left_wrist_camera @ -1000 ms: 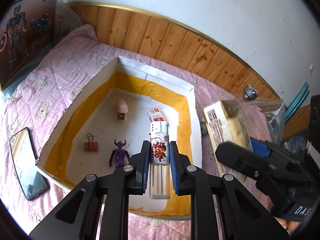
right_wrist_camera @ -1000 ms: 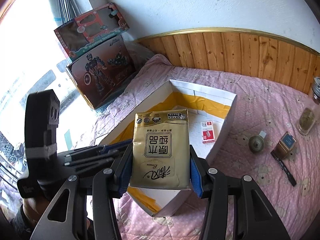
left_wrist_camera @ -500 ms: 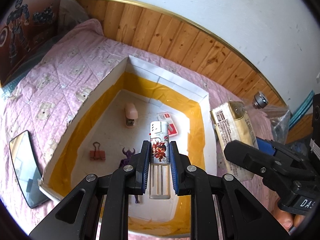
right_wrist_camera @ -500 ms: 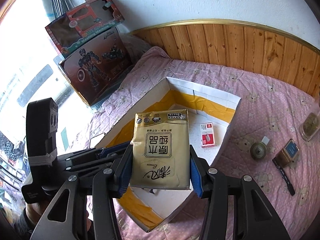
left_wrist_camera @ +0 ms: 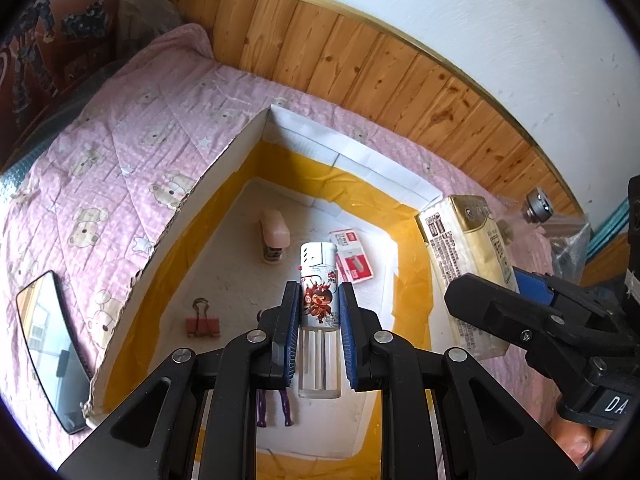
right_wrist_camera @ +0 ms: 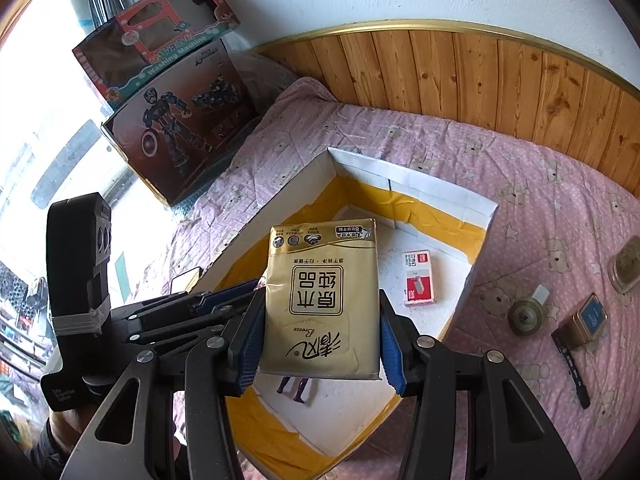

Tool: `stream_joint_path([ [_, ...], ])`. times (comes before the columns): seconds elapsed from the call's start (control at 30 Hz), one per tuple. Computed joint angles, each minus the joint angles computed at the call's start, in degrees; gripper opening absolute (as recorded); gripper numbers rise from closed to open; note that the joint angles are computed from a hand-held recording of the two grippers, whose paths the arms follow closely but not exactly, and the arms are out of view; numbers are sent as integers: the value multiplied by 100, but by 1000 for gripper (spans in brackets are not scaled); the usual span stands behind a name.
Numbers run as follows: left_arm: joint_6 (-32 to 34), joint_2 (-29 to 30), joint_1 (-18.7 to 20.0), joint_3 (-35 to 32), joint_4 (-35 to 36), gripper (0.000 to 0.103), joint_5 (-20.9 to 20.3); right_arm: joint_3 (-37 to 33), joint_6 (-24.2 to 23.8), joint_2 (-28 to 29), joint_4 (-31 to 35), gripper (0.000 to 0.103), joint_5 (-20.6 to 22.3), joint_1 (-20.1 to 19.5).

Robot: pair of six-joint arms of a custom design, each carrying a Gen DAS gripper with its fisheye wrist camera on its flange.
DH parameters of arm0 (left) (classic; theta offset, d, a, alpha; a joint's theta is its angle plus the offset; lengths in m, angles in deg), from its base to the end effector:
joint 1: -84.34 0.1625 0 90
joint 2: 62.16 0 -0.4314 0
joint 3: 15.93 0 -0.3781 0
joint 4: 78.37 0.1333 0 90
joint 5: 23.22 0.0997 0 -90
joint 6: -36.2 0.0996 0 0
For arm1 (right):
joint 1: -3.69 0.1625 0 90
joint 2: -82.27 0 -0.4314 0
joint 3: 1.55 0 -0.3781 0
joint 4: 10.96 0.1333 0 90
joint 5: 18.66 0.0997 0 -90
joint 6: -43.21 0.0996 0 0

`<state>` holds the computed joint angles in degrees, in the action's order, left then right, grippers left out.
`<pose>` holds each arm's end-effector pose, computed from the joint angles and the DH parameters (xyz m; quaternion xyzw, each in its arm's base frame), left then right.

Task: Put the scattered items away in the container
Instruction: 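Carry the lighter and beige packet over the white box with both grippers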

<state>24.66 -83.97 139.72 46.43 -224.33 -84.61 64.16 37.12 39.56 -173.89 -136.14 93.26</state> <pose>-0.3096 -0.7671 0.0192 0.1596 0.9475 -0.2155 0.1743 0.0814 -0.7975 0.3268 -0.0566 -0.8845 0.3971 0.2383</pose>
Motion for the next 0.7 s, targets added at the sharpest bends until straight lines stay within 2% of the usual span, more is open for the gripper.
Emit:
stream_joint_path([
  [0.37,-308,270,99,-551,630,19,-84,-876,186,336,817,51,-24,-81],
  [0.7,-882,365,188,-755,1070,19,-594,-1934,261,794,1635,51,-184,-129],
])
